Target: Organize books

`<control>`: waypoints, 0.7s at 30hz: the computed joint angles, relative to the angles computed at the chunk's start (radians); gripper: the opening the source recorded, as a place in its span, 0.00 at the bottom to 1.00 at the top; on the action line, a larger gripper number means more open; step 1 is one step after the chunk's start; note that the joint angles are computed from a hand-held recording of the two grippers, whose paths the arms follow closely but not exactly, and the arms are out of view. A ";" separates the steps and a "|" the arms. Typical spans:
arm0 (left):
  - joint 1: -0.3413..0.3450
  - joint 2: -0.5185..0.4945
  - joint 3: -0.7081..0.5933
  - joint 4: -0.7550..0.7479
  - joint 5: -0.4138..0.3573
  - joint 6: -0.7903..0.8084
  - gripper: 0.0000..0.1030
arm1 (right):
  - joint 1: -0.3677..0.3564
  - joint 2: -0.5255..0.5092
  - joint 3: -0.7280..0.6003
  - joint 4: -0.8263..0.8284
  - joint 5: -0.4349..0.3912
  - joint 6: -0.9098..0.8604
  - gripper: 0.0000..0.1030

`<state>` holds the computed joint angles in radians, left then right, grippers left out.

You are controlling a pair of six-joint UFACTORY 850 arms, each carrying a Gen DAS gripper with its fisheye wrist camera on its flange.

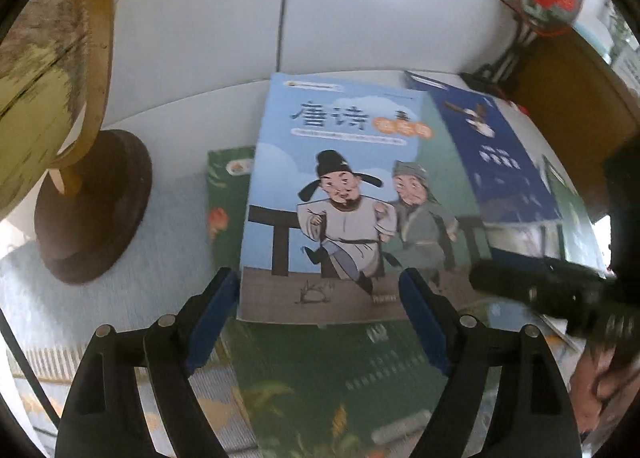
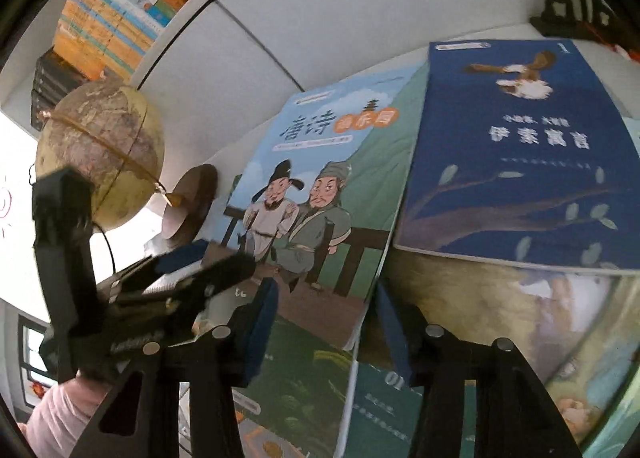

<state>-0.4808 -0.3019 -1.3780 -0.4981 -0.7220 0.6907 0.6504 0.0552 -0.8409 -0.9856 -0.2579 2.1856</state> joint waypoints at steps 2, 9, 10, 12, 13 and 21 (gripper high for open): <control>0.003 0.029 0.025 -0.016 -0.028 0.006 0.78 | -0.002 0.036 0.027 0.073 0.031 -0.054 0.48; -0.003 0.210 0.226 -0.026 -0.104 -0.001 0.78 | 0.137 0.172 0.106 0.373 -0.076 -0.308 0.47; -0.001 0.253 0.277 -0.037 -0.120 -0.003 0.78 | 0.165 0.182 0.118 0.368 -0.087 -0.281 0.47; 0.005 0.300 0.335 -0.057 -0.150 -0.011 0.78 | 0.236 0.214 0.151 0.386 -0.112 -0.240 0.47; 0.018 0.334 0.373 -0.094 -0.195 0.004 0.78 | 0.283 0.234 0.172 0.371 -0.114 -0.180 0.47; 0.039 0.364 0.411 -0.137 -0.186 -0.068 0.78 | 0.436 0.278 0.153 0.431 -0.349 -0.274 0.47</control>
<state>-0.4420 0.0622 -0.9671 -0.6355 -0.9081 0.6226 1.0860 0.3332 -0.6879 -0.5549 -0.6066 1.9116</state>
